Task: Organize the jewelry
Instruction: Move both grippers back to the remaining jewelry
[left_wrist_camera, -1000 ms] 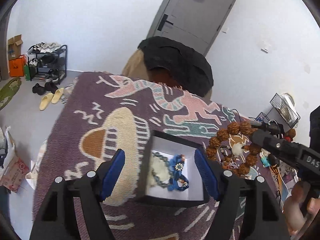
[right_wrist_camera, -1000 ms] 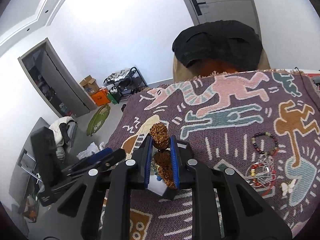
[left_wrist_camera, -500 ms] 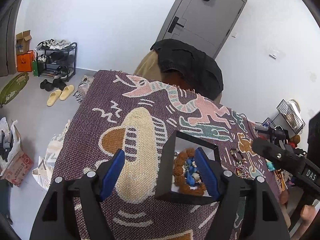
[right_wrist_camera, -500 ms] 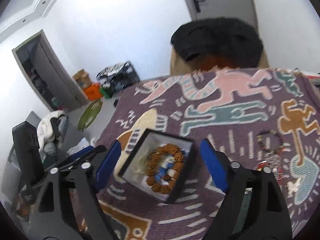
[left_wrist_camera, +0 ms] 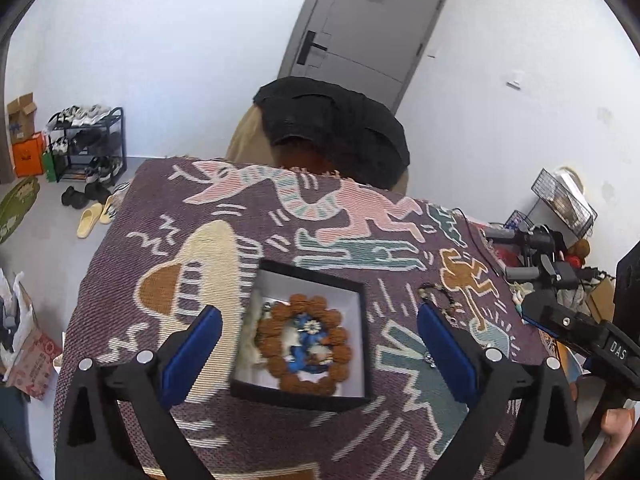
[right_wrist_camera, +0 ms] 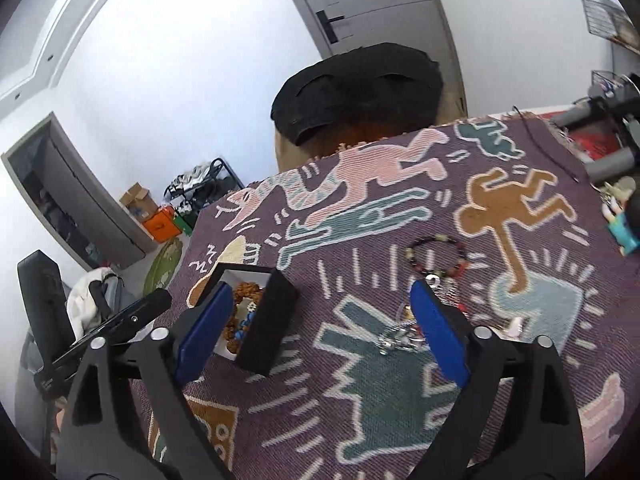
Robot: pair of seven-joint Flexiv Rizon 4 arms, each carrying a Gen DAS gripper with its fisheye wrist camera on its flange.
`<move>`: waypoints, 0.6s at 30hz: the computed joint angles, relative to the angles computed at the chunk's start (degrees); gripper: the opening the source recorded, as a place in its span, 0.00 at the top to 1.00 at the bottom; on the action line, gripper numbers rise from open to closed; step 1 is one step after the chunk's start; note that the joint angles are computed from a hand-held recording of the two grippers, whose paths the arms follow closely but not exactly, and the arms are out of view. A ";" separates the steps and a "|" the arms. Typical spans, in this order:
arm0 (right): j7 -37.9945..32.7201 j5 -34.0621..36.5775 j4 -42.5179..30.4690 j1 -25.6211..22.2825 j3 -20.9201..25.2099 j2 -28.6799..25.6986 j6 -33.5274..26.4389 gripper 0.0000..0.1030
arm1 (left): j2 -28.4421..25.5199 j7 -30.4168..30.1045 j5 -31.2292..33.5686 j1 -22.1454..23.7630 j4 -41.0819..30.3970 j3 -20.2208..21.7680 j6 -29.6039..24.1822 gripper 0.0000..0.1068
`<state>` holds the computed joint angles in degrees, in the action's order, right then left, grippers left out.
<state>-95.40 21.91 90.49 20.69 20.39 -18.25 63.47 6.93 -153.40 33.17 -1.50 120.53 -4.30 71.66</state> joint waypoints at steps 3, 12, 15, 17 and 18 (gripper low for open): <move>-0.55 3.20 -0.26 -2.12 0.39 0.56 -1.46 0.05 | -0.92 -0.59 1.44 -0.40 -2.10 -1.19 -1.85 0.11; -1.25 6.03 0.70 -4.36 -1.65 1.95 -3.07 0.05 | -4.41 -0.27 3.13 -4.56 -7.82 -1.06 -5.82 0.11; -1.88 7.82 0.86 -5.68 -1.89 2.02 -3.36 0.05 | -5.90 0.15 3.13 -5.97 -9.54 -0.60 -6.08 0.11; -2.17 8.76 0.94 -6.40 -2.18 1.97 -3.46 0.05 | -7.28 1.04 2.63 -6.98 -10.91 -0.34 -6.23 0.11; -2.34 8.88 1.21 -6.69 -2.43 2.00 -3.29 0.05 | -7.98 1.71 2.35 -7.53 -11.55 -0.15 -6.33 0.11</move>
